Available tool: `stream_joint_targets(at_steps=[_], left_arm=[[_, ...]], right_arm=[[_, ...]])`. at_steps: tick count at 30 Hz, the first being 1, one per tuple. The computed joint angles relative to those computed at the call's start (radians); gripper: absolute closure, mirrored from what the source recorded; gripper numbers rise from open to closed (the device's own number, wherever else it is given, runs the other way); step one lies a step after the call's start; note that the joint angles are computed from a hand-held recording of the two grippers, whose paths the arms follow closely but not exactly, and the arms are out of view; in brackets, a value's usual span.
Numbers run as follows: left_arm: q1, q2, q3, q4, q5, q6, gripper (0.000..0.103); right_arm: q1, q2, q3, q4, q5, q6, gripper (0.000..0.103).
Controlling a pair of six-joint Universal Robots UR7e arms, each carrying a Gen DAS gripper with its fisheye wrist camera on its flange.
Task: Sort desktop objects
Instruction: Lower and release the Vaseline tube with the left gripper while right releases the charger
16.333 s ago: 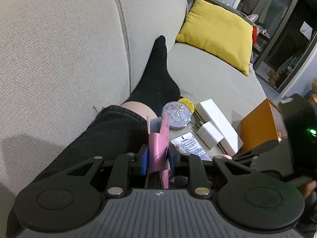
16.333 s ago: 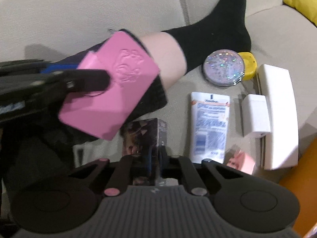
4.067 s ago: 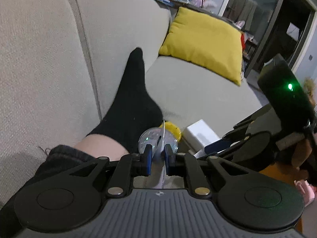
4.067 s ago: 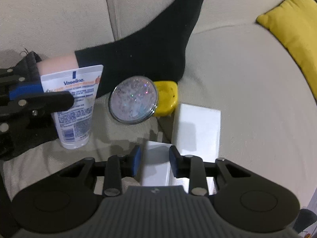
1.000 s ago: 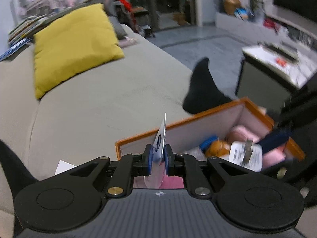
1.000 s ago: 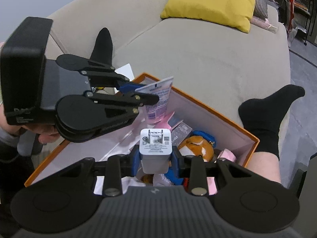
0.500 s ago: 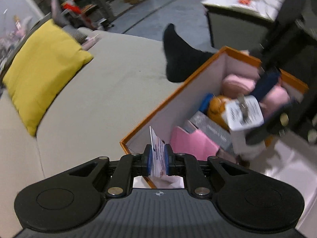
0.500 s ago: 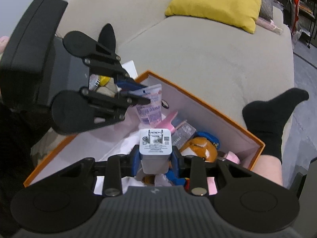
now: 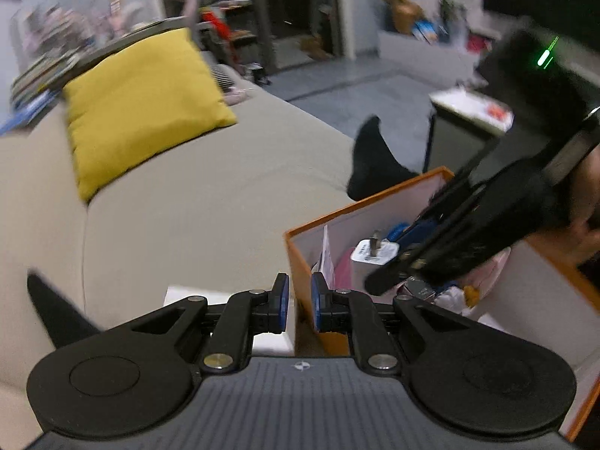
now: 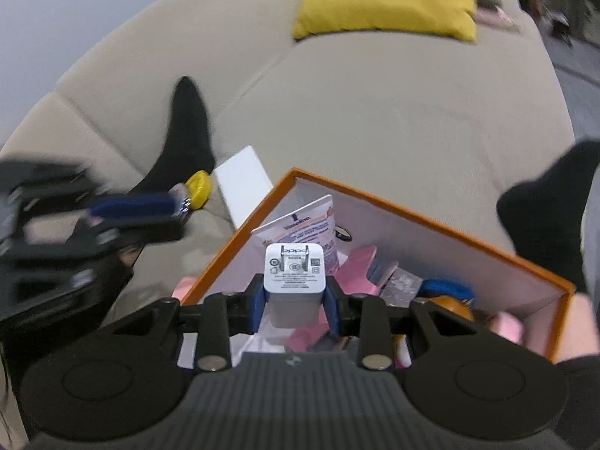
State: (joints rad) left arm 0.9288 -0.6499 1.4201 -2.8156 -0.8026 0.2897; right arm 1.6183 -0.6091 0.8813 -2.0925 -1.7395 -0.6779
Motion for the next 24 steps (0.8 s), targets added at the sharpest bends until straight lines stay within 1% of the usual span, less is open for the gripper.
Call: stream_joint_targets(at_steps=[3,5,9,13,18,21,24], left_arm=[[0.009,-0.038,0.063,-0.059,-0.024,-0.065,0.089],[0.013,-0.050,0.089,-0.088,-0.030,-0.089,0.089],[0.028,-0.065,0.121,-0.125,-0.065,-0.126,0.089],[0.042,-0.070,0.148,-0.157,-0.083,-0.142,0.089],[0.053,-0.079,0.180,-0.204,-0.108,-0.152,0.089],[0.059,-0.084,0.200,-0.228,-0.120,-0.159,0.089],[0.065,-0.089,0.212,-0.242,-0.137,-0.162,0.089]], right_arm=[[-0.002,0.023,-0.008,-0.010,-0.010,0.081,0.069],[-0.005,0.033,-0.007,-0.015,-0.013,0.131,0.069],[-0.011,0.028,0.054,-0.105,-0.022,0.194,0.069],[-0.005,0.029,0.097,-0.164,-0.045,0.183,0.069],[0.008,0.021,0.143,-0.200,-0.100,0.148,0.069],[0.011,0.023,0.146,-0.211,-0.113,0.147,0.069],[0.012,0.022,0.178,-0.283,-0.127,0.125,0.069]])
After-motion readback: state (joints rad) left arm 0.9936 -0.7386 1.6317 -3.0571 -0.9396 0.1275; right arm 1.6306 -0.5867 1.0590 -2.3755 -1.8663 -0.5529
